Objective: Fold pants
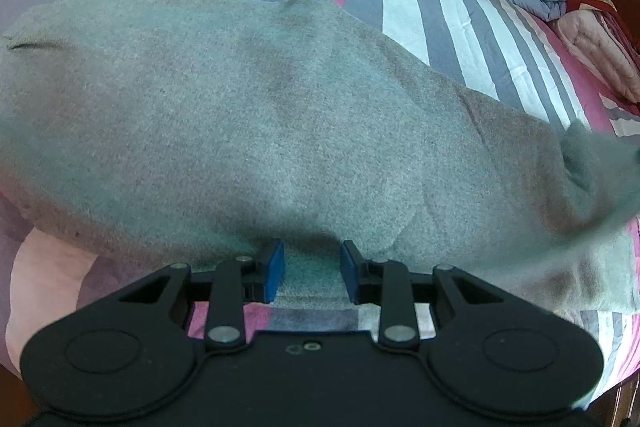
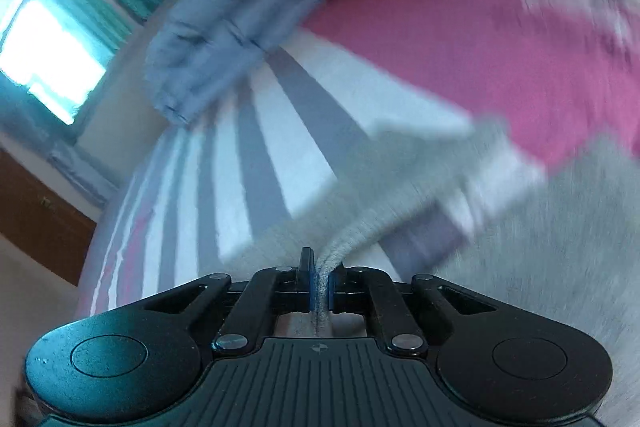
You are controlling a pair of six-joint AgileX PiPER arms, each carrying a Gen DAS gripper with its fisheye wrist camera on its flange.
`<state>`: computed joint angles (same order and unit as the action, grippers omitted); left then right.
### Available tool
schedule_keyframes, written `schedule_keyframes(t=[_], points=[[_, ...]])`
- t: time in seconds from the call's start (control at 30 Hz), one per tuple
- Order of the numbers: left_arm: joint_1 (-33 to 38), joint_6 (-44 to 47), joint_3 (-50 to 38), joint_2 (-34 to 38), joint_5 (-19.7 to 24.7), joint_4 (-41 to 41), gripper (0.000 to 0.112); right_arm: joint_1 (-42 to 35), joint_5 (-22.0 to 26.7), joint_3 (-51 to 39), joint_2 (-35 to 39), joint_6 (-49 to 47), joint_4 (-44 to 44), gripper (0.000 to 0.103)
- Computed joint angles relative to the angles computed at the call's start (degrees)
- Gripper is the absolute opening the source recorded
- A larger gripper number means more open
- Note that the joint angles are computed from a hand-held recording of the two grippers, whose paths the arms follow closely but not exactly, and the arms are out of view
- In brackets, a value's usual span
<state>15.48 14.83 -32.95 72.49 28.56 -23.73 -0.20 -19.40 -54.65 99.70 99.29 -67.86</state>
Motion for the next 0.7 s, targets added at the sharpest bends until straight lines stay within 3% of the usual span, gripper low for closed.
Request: schedule_keyframes(t=[0.23, 0.4, 0.47, 0.53, 0.57, 0.6, 0.67, 0.7], points=[[1.3, 2.9, 0.4, -0.1, 0.1, -2.4, 0.022, 0.1, -3.3, 15.5, -20.2, -32.1, 18.6, 0.006], [0.2, 1.3, 0.7, -0.6, -0.3, -0.4, 0.022, -6.7, -3.4, 25.6, -13.3, -24.2, 16.4, 0.006], [0.4, 1.2, 0.5, -0.3, -0.2, -0.5, 0.022, -10.1, -7.2, 27.5, -11.3, -19.3, 10.5, 0.006], [-0.3, -0.4, 0.4, -0.4, -0.4, 0.8, 0.022, -14.7, -14.2, 28.3, -9.7, -14.0, 5.2, 0.006], [-0.9, -1.8, 0.4, -0.6, -0.6, 1.9, 0.022, -17.1, -17.4, 28.2, -8.6, -11.0, 3.4, 0.013], [-1.2, -2.3, 0.5, -0.7, -0.9, 2.3, 0.022, -20.1, -21.3, 28.2, -7.4, -8.4, 2.0, 0.035], [-0.9, -1.7, 0.6, -0.7, -0.9, 2.0, 0.023, -23.9, -27.5, 27.3, -4.1, -6.2, 3.3, 0.065], [-1.0, -2.1, 0.6, -0.7, -0.9, 2.2, 0.023, -24.8, -29.2, 26.7, -3.0, -5.3, 3.6, 0.065]])
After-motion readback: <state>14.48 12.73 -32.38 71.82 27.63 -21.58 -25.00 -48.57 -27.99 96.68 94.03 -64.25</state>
